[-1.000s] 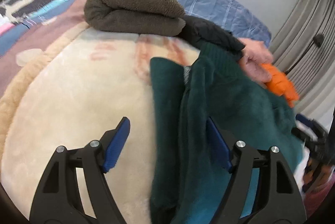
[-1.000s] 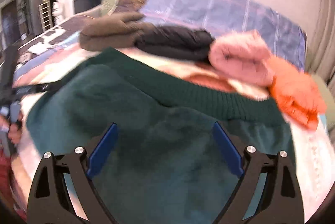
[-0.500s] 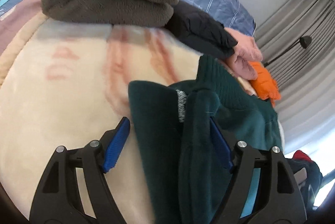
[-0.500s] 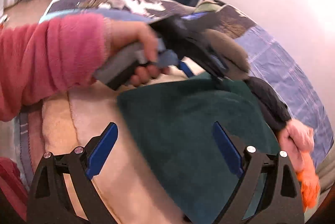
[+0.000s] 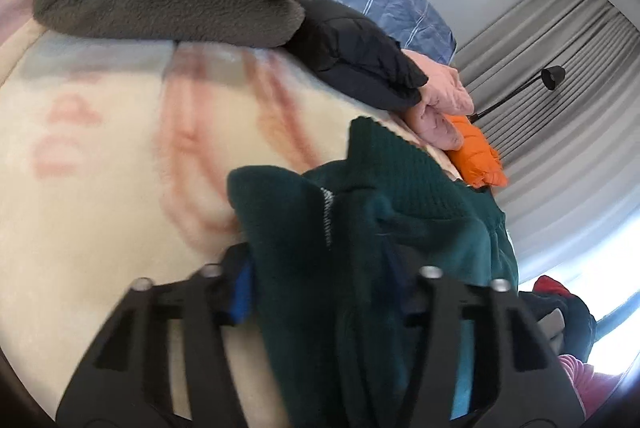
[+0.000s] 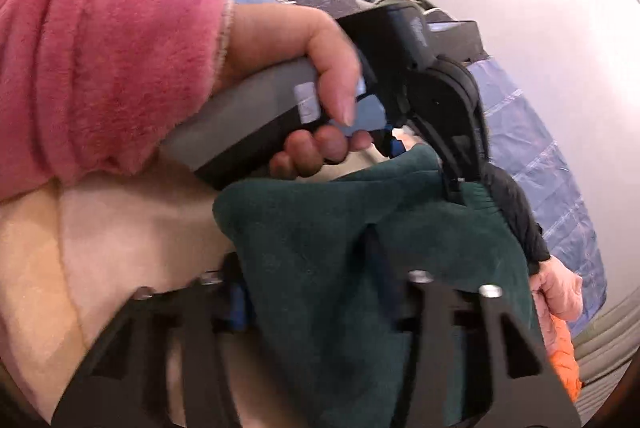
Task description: Fold large clothes
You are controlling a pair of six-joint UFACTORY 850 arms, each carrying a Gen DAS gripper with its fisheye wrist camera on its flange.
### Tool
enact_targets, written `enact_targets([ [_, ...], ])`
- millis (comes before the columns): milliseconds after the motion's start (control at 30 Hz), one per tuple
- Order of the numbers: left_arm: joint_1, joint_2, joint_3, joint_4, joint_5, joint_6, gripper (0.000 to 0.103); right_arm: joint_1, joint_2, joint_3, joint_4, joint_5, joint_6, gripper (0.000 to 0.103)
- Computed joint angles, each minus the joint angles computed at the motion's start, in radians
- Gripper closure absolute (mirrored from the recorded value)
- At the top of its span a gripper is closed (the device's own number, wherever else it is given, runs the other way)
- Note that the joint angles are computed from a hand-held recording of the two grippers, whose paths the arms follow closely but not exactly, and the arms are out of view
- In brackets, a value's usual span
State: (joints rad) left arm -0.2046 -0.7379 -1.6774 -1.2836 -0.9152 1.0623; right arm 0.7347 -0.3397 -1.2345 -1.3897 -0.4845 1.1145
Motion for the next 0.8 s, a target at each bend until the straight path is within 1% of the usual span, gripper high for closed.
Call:
enact_targets([
  [33,-0.002,0.012,0.011,-0.011,0.009,0.023,0.065,-0.005,0.014,0.008,-0.003,0.018,0.023,0.071],
  [67,-0.002,0.025,0.022,-0.019,0.019,0.040,0.068,-0.014,0.037,0.019,0.002,0.046,0.051,0.078],
  [100,-0.002,0.036,0.029,-0.027,0.024,0.051,0.070,-0.022,0.054,0.026,0.003,0.065,0.077,0.081],
  [167,0.001,0.055,0.030,-0.051,0.015,0.057,0.072,-0.036,0.100,0.049,-0.031,0.093,0.167,0.083],
  [267,-0.008,0.087,0.015,-0.061,0.006,0.067,0.073,-0.053,0.170,0.093,-0.123,0.117,0.322,0.084],
  [467,-0.055,0.137,-0.064,0.003,-0.007,0.022,0.073,-0.096,0.326,0.204,-0.356,0.134,0.675,0.085],
  [533,-0.083,0.151,-0.091,0.029,0.008,0.007,0.074,-0.112,0.374,0.238,-0.412,0.137,0.775,0.086],
  [567,-0.097,0.157,-0.104,0.044,0.016,-0.004,0.076,-0.123,0.403,0.260,-0.449,0.140,0.842,0.086],
  [633,-0.130,0.169,-0.129,0.073,0.034,-0.032,0.086,-0.150,0.462,0.303,-0.507,0.152,0.958,0.086],
  [700,-0.164,0.172,-0.165,0.097,0.038,-0.060,0.087,-0.183,0.505,0.334,-0.572,0.173,1.067,0.086],
  [733,-0.183,0.173,-0.178,0.113,0.050,-0.067,0.088,-0.202,0.538,0.362,-0.626,0.179,1.155,0.086],
  [800,-0.223,0.170,-0.208,0.175,0.079,-0.099,0.089,-0.222,0.583,0.405,-0.676,0.174,1.245,0.087],
])
